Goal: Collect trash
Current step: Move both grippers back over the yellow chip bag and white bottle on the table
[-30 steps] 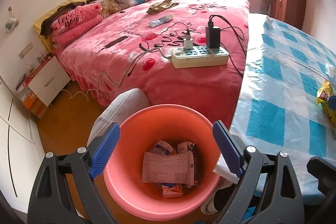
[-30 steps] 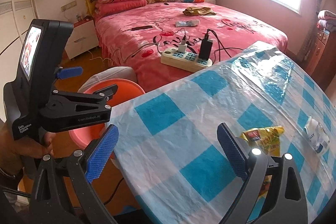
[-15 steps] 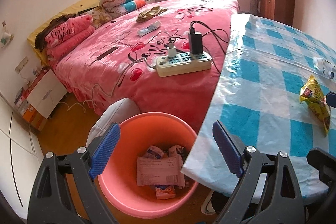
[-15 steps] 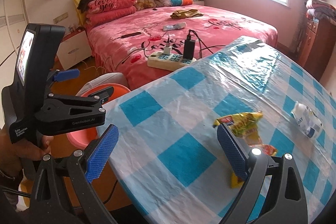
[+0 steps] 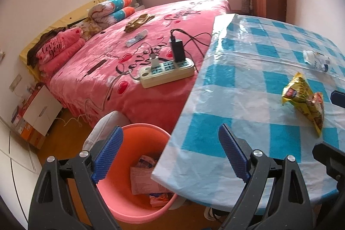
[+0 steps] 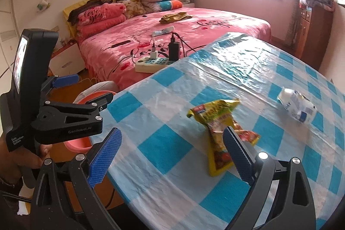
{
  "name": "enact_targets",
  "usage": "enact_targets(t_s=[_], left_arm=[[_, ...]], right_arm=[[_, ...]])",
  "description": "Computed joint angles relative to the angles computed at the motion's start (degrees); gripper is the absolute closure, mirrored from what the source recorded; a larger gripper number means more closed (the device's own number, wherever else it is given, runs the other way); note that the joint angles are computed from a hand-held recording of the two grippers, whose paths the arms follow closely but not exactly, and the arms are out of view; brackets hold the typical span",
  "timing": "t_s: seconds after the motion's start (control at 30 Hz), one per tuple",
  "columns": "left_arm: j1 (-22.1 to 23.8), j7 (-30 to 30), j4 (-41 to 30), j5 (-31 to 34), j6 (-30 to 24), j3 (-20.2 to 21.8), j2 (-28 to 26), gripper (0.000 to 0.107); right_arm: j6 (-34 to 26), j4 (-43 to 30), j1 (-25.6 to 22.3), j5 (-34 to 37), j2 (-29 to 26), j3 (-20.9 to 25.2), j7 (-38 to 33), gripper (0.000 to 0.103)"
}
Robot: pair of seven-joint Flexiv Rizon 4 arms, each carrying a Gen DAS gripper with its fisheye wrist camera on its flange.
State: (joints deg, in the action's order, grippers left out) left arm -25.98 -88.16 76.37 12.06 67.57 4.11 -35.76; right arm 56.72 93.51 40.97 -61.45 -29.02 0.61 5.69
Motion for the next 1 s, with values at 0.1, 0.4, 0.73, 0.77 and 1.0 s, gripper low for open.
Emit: enact_targets(t_s=[0.1,0.4,0.73,0.77,1.0], left_arm=[[-0.48,0.51,-0.22,0.41,-0.45,-0.14,-0.03,0.017],[-2.02,1.53,-0.71,2.01,-1.83,-0.18,0.07,0.017],[-1.35,7.79,1.23,-0.98,-2.01,-4.89,0.94,0.017],[-1.15,8.86,1.65,-1.9,-1.91,-5.72,1.06,0.017],[-1.99,13.15,3.08,-5.65,-2.1,-7.78,1.69,0.017]], right_arm=[[1.27,2.25,-0.43,-1.41,1.31,-0.36,3.46,0.009],[2.78,8.36,-3.28,-7.94,5.2,0.18,14.49,0.009],[5.33,15.67,-9.14,-20.19,9.32,2.14,31.66,0.009],[5.42,16.42,-9.82,-21.37,9.79,2.39,33.44,0.009],[5.06,20.89,-14.42,-29.09,13.06,4.56,43.9,0.009]])
